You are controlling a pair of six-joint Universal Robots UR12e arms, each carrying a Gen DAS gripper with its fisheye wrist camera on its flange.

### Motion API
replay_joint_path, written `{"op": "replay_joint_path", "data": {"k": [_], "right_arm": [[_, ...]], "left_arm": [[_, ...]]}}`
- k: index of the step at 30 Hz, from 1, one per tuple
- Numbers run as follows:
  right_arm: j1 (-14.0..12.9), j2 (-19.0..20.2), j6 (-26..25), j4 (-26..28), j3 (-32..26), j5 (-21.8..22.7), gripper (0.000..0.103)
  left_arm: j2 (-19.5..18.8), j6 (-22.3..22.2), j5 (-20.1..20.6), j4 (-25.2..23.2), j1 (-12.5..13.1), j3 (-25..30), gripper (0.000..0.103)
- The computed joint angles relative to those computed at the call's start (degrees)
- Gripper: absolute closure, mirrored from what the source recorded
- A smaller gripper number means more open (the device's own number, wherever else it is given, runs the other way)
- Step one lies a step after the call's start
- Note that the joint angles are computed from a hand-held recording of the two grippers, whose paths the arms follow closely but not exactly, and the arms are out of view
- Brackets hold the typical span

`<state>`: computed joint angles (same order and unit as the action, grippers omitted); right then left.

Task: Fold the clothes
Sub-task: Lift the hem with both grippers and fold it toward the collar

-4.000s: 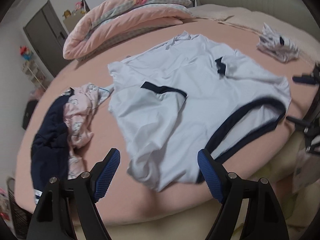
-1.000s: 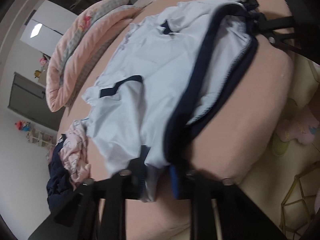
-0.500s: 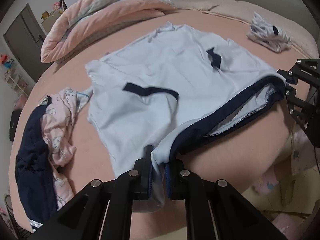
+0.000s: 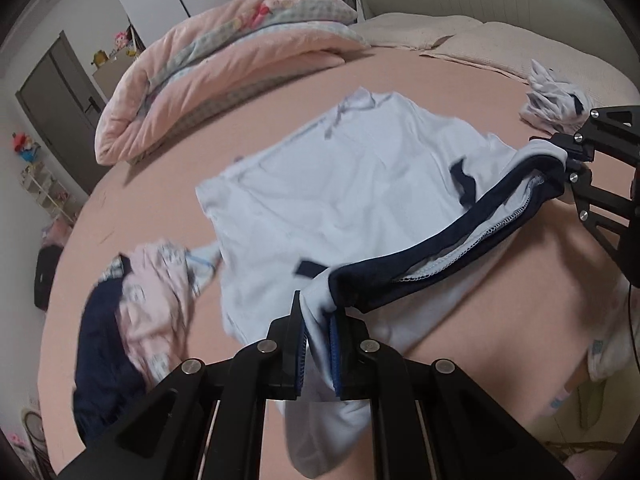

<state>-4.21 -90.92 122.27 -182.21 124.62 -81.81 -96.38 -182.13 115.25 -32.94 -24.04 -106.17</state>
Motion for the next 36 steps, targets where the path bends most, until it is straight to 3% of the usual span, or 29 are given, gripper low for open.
{"op": "replay_joint_path", "data": {"k": [5, 14, 19, 27, 32, 34, 36], "right_arm": [[0.4, 1.4, 1.5, 3.3, -3.0, 0.6, 0.099], [1.9, 4.9, 7.7, 6.7, -8.5, -1.2, 0.099], [2.1, 6.6, 12.0, 14.3, -12.4, -0.8, 0.099], [0.9, 9.5, 20.6, 27.8, -18.9, 5.2, 0.099], [0.5, 11.2, 24.0, 33.3, -21.4, 6.7, 0.098], [0.4, 11.7, 25.6, 34.5, -22.1, 7.3, 0.087], [0.7, 12.5, 27.5, 35.7, -23.0, 6.5, 0.046]], "left_arm": [[-1.4, 2.5, 1.3, 1.4, 0.5, 1.4, 0.095], [-3.2, -3.0, 0.7, 1.1, 2.3, 4.2, 0.095], [-4.3, -5.4, -0.9, 0.0, 3.6, 5.5, 0.095], [-5.7, -8.1, -4.7, -2.1, 6.0, 7.3, 0.095], [-6.5, -9.5, -6.4, -3.1, 6.8, 8.0, 0.094], [-7.0, -10.2, -6.6, -2.6, 7.0, 8.2, 0.094], [-7.3, -12.0, -7.6, -3.7, 7.5, 8.7, 0.093]]}}
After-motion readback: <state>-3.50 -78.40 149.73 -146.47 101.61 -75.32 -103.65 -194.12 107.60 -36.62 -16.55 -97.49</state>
